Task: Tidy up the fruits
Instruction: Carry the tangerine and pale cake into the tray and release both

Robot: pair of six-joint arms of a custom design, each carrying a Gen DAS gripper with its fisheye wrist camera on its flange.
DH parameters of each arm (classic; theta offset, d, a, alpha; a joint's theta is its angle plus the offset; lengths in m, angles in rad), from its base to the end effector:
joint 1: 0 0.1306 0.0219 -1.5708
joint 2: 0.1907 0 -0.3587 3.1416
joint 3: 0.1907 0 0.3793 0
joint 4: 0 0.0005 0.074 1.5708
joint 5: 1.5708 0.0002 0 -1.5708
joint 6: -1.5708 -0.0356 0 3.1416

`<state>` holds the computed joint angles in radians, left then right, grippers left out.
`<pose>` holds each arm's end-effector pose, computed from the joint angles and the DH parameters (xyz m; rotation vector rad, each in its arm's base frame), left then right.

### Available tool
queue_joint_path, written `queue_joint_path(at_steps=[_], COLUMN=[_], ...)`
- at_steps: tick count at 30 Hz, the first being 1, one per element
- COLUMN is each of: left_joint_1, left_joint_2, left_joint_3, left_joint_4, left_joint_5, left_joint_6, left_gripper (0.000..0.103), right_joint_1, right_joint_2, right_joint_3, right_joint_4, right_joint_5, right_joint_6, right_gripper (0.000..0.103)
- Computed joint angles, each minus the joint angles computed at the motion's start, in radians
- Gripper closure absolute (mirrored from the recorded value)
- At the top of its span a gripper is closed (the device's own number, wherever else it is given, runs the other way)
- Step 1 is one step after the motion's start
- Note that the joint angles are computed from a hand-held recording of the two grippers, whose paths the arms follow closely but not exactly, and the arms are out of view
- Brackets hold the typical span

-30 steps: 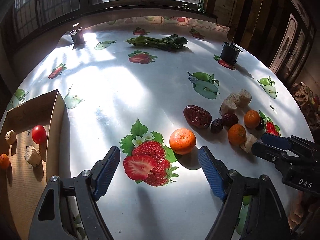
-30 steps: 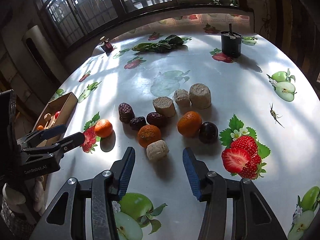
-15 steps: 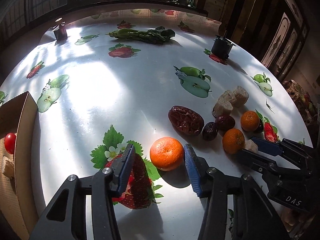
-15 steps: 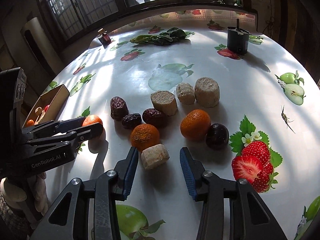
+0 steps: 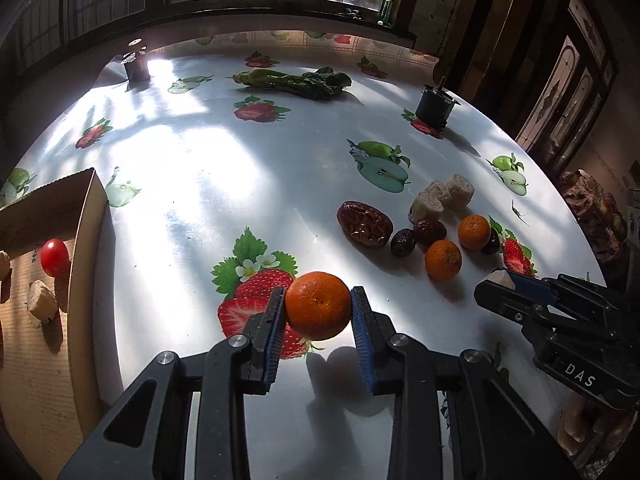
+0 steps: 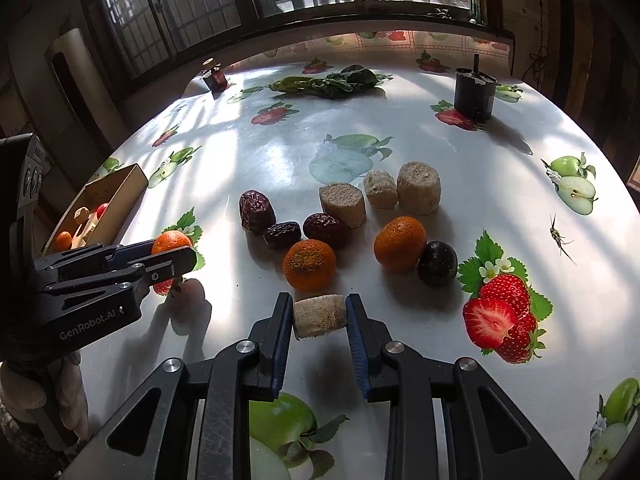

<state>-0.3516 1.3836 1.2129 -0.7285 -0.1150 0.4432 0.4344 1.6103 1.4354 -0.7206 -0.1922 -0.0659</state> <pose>0.4376 -0.1567 0.3391 -0.1628 2.4673 -0.2027 0.4919 0.2352 0.3287 -0.5405 2.4390 0.4502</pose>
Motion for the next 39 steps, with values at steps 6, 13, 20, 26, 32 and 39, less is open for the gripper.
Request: queue_joint_path(at_steps=[6, 13, 20, 26, 32, 39], left_joint_1=[0.038, 0.187, 0.393, 0.516, 0.557, 0.587], left_joint_2=[-0.196, -0.39, -0.432, -0.368, -0.304, -0.277], left_joint_3=[-0.125, -0.234, -0.267, -0.262, -0.243, -0.241], left_joint_4=[-0.016, -0.109, -0.176, -0.195, -0.205, -0.199], left_joint_5=[-0.018, -0.113, -0.082, -0.012, 0.023, 0.074], left_joint_6=[0.055, 0.067, -0.009, -0.046, -0.057, -0.041], left_gripper=[0.072, 0.072, 0.072, 0.072, 0.072, 0.072], right_joint_1=[0.029, 0.127, 0.26, 0.351, 0.396, 0.41], right_joint_2=[-0.068, -0.056, 0.062, 0.242, 0.401, 0.493], right_joint_3=[-0.025, 0.037, 0.194, 0.411, 0.608, 0.717], right_joint_4=[0.013, -0.006, -0.052, -0.155, -0.273, -0.339], right_joint_5=[-0.025, -0.123, -0.165, -0.142, -0.116, -0.085], right_joint_6=[-0.033, -0.063, -0.074, -0.048, -0.038, -0.03], right_gripper=[0.074, 0.074, 0.074, 0.074, 0.073, 0.073])
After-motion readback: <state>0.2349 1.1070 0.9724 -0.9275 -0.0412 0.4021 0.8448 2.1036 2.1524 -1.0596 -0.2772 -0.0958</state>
